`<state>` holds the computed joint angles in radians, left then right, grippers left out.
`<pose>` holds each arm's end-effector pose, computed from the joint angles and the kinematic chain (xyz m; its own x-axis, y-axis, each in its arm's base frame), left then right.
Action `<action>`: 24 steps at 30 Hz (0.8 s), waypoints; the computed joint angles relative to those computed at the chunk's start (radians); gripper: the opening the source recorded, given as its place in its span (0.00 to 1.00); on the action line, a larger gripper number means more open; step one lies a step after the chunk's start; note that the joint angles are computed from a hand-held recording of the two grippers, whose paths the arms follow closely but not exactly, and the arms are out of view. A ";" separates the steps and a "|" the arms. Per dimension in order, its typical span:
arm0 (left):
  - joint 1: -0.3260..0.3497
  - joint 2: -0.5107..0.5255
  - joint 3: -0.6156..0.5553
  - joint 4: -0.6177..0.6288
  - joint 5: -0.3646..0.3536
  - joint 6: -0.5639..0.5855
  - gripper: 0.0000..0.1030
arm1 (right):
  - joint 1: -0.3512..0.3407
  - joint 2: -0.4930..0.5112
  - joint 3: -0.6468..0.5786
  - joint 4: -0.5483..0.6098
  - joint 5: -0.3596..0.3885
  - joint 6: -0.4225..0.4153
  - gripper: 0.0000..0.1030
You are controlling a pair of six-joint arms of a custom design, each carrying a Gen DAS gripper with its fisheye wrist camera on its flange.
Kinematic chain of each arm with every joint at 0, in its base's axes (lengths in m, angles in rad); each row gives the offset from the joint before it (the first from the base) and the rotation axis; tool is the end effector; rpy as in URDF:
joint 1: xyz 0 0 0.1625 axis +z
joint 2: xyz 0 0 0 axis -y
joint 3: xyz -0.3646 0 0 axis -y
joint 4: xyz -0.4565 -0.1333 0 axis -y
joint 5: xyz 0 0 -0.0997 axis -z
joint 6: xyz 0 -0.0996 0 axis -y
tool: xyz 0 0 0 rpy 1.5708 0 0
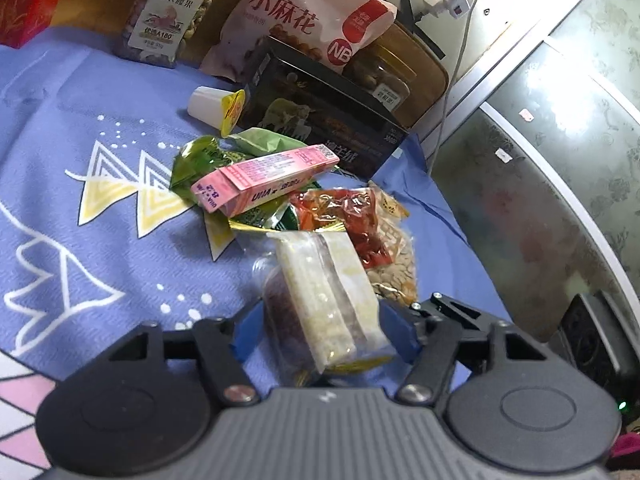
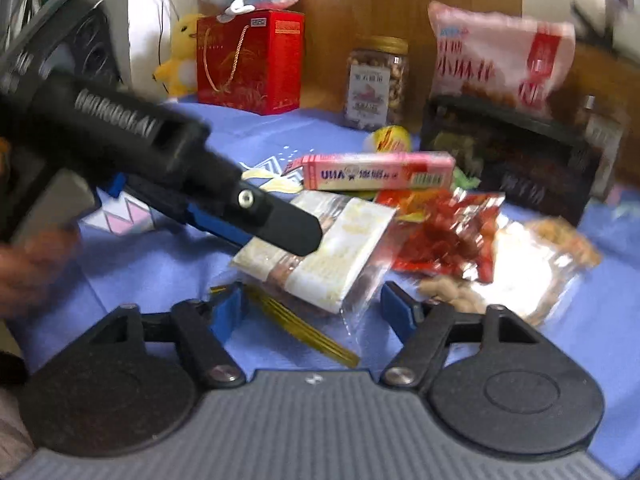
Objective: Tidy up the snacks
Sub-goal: 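Lift the rice bar with the left gripper and carry it over the dark tin, then open the left gripper to drop the rice bar into the tin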
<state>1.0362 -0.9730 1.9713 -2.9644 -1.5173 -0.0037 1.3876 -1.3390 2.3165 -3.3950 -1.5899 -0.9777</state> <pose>-0.1777 -0.5721 0.0268 -0.8715 0.4881 -0.0479 0.4670 0.7959 -0.3853 0.0418 -0.4955 0.1476 -0.6481 -0.4305 0.6282 -0.7456 0.5268 -0.4082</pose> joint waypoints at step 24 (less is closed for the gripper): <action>-0.089 0.448 -0.709 0.100 0.080 0.121 0.57 | -0.010 0.100 -0.435 0.129 0.169 0.177 0.56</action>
<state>0.9473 -0.5253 1.2624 -2.8640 -1.4374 0.1172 1.3775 -1.2390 1.8818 -3.2658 -1.4206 -0.8009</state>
